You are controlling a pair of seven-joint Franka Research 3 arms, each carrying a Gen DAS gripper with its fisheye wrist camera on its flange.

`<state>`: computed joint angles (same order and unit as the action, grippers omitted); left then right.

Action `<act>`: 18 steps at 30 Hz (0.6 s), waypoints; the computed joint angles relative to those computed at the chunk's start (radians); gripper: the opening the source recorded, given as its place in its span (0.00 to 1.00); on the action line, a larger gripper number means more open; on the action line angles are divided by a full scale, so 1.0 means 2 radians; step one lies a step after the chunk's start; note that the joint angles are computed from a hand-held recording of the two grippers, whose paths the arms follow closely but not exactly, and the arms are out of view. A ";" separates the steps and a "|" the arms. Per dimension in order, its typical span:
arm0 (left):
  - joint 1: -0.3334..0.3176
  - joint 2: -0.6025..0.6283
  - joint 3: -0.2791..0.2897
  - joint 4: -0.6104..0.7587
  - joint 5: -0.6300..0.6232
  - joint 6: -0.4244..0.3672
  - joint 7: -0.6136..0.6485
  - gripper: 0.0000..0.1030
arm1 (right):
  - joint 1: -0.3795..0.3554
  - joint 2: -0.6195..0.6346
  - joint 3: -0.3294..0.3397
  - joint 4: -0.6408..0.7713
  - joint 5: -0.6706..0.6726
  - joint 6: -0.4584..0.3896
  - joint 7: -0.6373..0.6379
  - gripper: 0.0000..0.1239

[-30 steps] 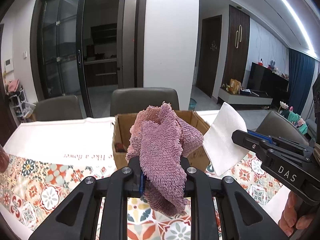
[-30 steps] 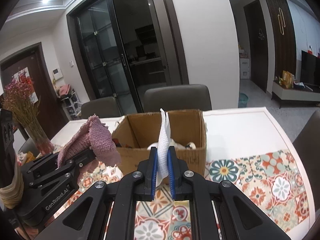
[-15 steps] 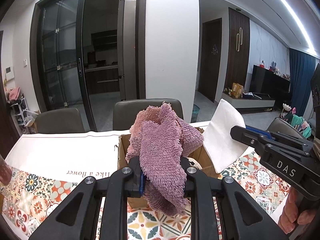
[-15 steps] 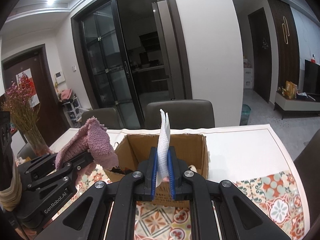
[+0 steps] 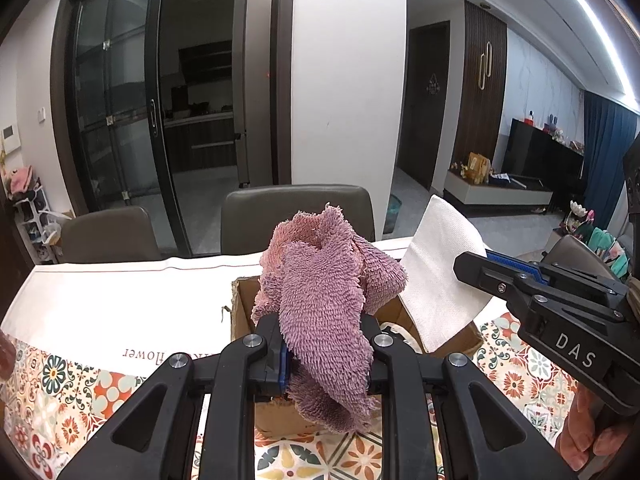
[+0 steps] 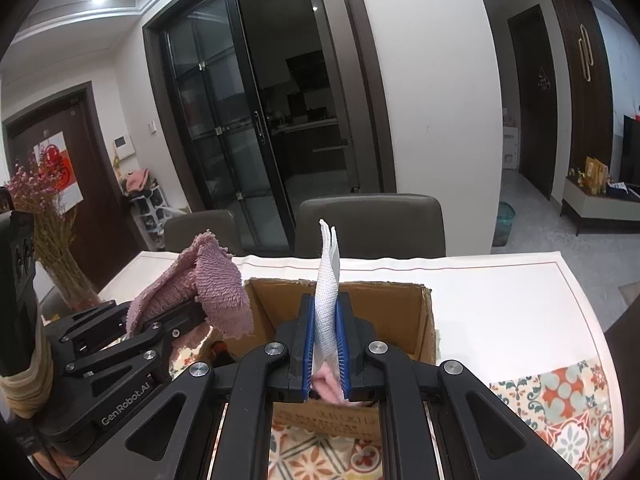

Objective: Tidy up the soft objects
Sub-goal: 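Lower mauve cloth and wipe into the box and open both grippers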

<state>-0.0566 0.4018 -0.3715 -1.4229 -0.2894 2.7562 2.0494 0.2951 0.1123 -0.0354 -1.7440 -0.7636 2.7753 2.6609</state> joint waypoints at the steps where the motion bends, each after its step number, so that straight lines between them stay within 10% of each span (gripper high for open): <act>1: -0.004 0.005 0.004 0.008 0.006 -0.005 -0.005 0.21 | -0.001 0.004 0.001 0.004 0.006 -0.002 -0.006 0.10; 14: -0.049 0.083 0.039 0.114 0.094 -0.093 -0.083 0.23 | -0.006 0.063 -0.008 0.041 0.184 0.007 -0.154 0.10; 18: -0.053 0.091 0.043 0.122 0.110 -0.103 -0.094 0.42 | 0.003 0.075 -0.017 0.052 0.209 -0.013 -0.177 0.13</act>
